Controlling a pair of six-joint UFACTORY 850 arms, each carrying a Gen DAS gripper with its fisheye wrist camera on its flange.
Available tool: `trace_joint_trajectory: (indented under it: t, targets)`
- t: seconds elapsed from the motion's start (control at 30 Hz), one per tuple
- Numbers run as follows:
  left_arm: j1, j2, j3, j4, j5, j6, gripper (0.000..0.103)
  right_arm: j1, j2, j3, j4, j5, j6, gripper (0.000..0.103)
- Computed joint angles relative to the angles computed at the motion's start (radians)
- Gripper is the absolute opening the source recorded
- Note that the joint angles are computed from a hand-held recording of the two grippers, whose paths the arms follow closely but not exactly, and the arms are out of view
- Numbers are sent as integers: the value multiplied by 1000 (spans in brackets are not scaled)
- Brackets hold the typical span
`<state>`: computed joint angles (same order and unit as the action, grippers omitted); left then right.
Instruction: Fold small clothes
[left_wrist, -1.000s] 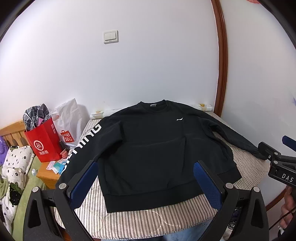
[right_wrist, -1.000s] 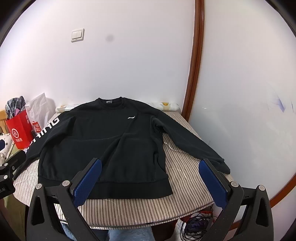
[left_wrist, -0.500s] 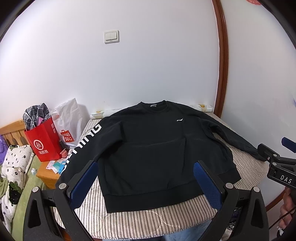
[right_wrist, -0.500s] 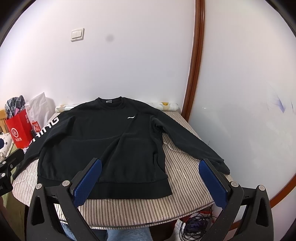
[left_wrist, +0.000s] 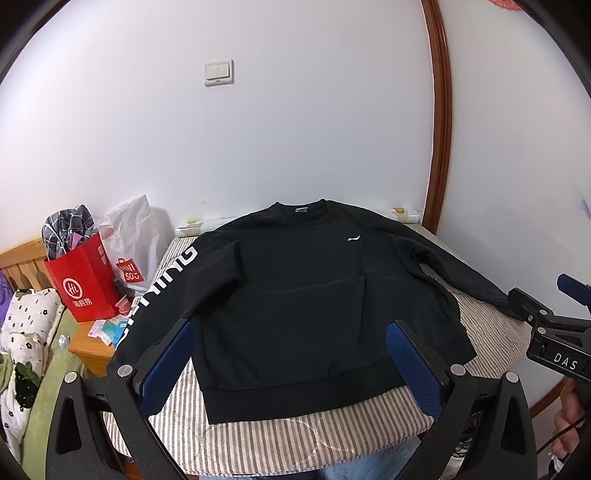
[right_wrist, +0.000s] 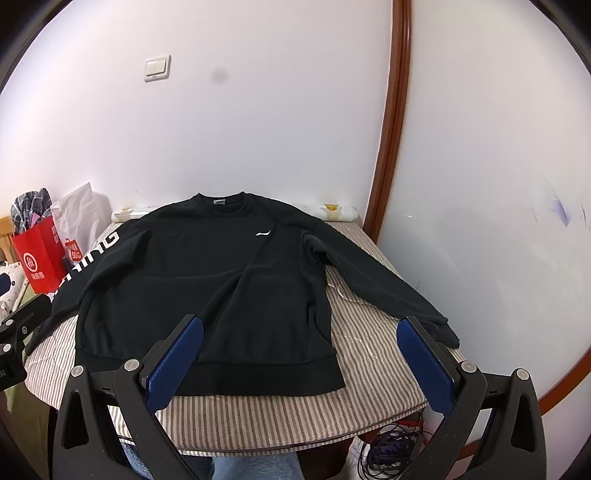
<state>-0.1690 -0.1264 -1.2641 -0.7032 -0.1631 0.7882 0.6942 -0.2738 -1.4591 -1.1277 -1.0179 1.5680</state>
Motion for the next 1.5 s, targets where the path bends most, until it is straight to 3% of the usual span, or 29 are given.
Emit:
trace_joint_trajectory:
  t: [0.23, 0.47, 0.53, 0.7, 0.83, 0.9, 1.03, 1.13, 1.33, 1.4, 1.5]
  targets:
    - [0, -3, 2, -51, 5, 32, 103, 0, -8, -9, 1, 1, -6, 103]
    - [29, -74, -74, -31, -32, -27, 103, -11, -31, -35, -12, 33, -16, 103]
    - [38, -109, -98, 13, -16, -100, 103, -19, -43, -40, -22, 57, -18, 103]
    - [85, -236, -204, 71, -103, -217, 103, -56, -93, -51, -50, 120, -6, 103]
    - [130, -330, -270, 110, -127, -338, 103, -111, -130, -59, 28, 247, -65, 103]
    - [161, -378, -307, 99, -161, -376, 102, -129, -160, -83, 62, 253, -93, 103]
    - [214, -462, -367, -25, -230, -353, 97, -167, -226, -142, 169, 292, -203, 103]
    - [237, -520, -420, -27, -255, -404, 93, -180, -269, -181, 208, 303, -250, 103]
    - [279, -596, -460, -306, -321, -241, 92, -188, -333, -255, 279, 302, -345, 103]
    - [288, -596, -441, -443, -301, -143, 91, -190, -351, -276, 299, 290, -368, 103]
    - [294, -615, -461, -524, -303, -108, 91, -193, -372, -304, 336, 266, -405, 103]
